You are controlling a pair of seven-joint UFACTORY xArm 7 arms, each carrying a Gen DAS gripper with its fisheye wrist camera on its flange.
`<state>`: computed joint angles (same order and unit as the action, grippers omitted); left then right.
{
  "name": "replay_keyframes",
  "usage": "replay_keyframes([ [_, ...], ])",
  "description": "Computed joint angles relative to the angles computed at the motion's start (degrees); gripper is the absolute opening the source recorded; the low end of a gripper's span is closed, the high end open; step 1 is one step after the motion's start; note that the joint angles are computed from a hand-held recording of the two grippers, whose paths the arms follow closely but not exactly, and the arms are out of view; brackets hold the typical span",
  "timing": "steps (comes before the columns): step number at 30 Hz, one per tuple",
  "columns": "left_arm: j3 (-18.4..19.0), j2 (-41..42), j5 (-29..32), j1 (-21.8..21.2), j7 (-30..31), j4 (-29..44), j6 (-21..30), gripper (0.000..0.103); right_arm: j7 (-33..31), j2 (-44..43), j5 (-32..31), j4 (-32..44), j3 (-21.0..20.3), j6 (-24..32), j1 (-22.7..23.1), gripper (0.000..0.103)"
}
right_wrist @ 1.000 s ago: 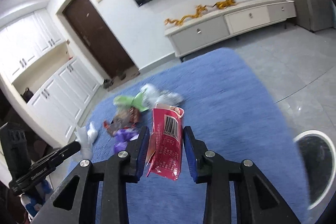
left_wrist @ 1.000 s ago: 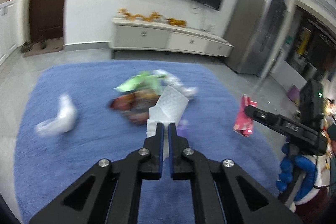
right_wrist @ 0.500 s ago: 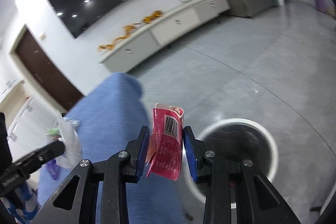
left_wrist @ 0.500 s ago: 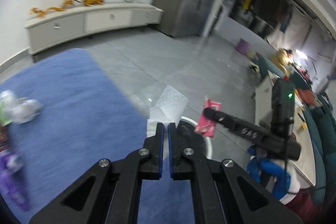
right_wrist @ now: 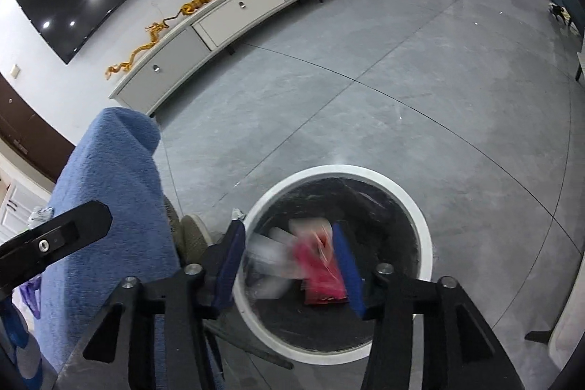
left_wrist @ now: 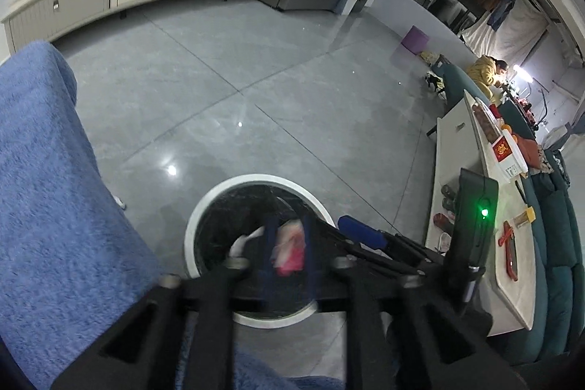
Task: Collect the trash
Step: 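Carry both items over the bin and open both tools to drop them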
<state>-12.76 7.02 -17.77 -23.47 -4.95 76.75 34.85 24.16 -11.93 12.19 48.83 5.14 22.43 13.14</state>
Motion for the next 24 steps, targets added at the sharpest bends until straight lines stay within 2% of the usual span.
replay_keyframes([
  [1, 0.02, -0.02, 0.34, -0.19, -0.68, -0.45, -0.65, 0.05, 0.17, -0.08, -0.2, -0.22, -0.08, 0.12, -0.22, 0.05],
  [2, 0.02, -0.65, 0.72, -0.37, -1.19, -1.57, -1.74, 0.053, 0.2, -0.18, -0.17, -0.45, -0.19, 0.09, -0.32, 0.05],
  [6, 0.37, -3.07, 2.89, -0.63, -3.7, -4.69, -3.62, 0.053, 1.24, -1.79, -0.02, -1.72, -0.16, -0.06, -0.54, 0.051],
  [11, 0.89, -8.87, 7.65, -0.45, -9.14, -11.64, -10.36, 0.053, 4.84, -5.09, -3.82, -2.71, 1.7, 0.01, -1.58, 0.051],
  [12, 0.89, -10.77, 9.52, -0.21, -10.63, -14.1, -13.08, 0.053, 5.58, -5.62, -4.87, -2.6, 2.1, 0.16, -1.76, 0.051],
  [14, -0.31, -14.74, 17.49, 1.34, -17.06, -19.17, -19.38, 0.053, 7.26, -7.07, -7.32, -2.58, 3.19, 0.32, -2.19, 0.051],
  [15, -1.27, -15.65, 20.93, 2.27, -19.78, -20.03, -20.59, 0.053, 8.33, -7.95, -8.73, -2.52, 3.94, 0.34, -2.48, 0.052],
  [16, -1.4, -17.13, 22.32, 2.45, -20.25, -21.25, -21.12, 0.053, 9.12, -8.47, -9.8, -2.4, 4.42, 0.38, -2.62, 0.052],
  [19, -0.1, -21.32, 20.89, 1.65, -18.66, -24.55, -20.38, 0.053, 11.55, -9.59, -13.39, -0.83, 6.24, 1.23, -3.04, 0.052],
  [24, 2.21, -28.59, 18.66, 2.14, -16.08, -28.64, -14.93, 0.053, 13.85, -10.65, -17.32, 2.65, 8.81, 0.96, -1.95, 0.052],
])
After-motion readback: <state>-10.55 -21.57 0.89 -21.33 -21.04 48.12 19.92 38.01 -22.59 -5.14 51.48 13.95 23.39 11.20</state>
